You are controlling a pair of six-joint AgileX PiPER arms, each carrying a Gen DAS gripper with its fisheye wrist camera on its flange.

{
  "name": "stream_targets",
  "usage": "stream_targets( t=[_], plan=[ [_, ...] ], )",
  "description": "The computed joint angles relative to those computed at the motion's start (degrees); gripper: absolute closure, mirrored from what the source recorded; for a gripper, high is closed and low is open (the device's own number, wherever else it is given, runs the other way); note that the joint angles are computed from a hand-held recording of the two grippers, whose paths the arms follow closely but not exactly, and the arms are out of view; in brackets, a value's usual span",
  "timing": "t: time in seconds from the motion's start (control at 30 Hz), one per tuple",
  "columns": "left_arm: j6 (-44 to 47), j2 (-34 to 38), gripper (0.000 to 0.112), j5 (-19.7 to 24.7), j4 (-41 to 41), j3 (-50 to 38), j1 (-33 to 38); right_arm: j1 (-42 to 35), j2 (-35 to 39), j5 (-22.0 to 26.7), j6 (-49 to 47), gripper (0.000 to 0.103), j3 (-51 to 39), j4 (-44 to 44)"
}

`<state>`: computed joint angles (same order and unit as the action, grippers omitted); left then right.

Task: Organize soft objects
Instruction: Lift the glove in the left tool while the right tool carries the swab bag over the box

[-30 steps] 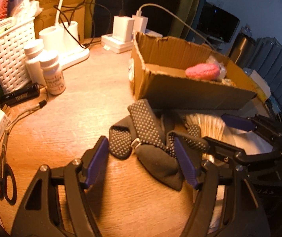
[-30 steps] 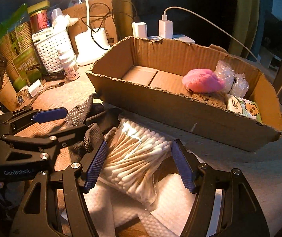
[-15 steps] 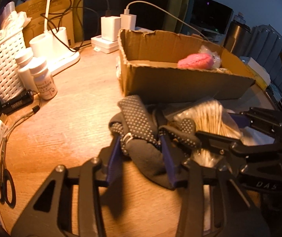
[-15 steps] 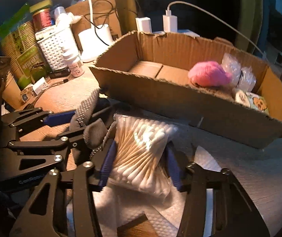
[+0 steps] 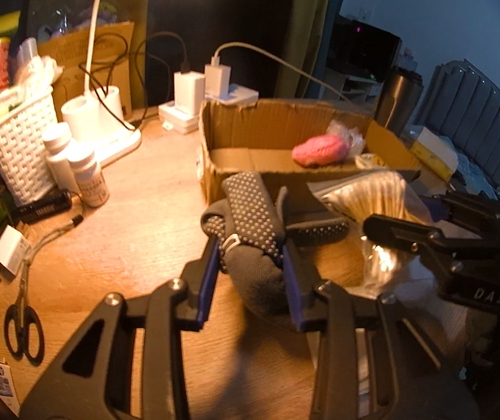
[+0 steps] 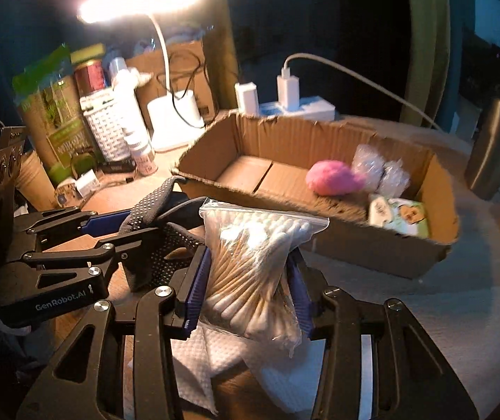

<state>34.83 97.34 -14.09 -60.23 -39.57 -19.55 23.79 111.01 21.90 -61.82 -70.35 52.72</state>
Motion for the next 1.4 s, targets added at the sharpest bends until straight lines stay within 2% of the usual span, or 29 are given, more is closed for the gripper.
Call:
stream_targets(
  t=[0.27, 0.47, 1.0, 1.4],
  plan=[
    [13.8, -5.9, 0.076, -2.8, -14.0, 0.6, -2.8, -2.2, -4.5, 0.3, -4.8, 0.057, 2.7, 3.9],
    [18.5, -8.5, 0.076, -5.7, -18.1, -0.2, -4.8, -3.8, -6.7, 0.7, -7.2, 0.057, 3.8, 6.1],
    [22.6, -11.7, 0.076, -9.0, -18.9, -3.7, -6.7, -4.9, -10.3, -0.7, -10.7, 0.057, 3.9, 9.0],
    [21.1, -11.8, 0.076, -7.6, -15.1, -6.4, -4.7, -4.4, -9.7, -1.3, -8.9, 0.057, 0.6, 7.3]
  ],
)
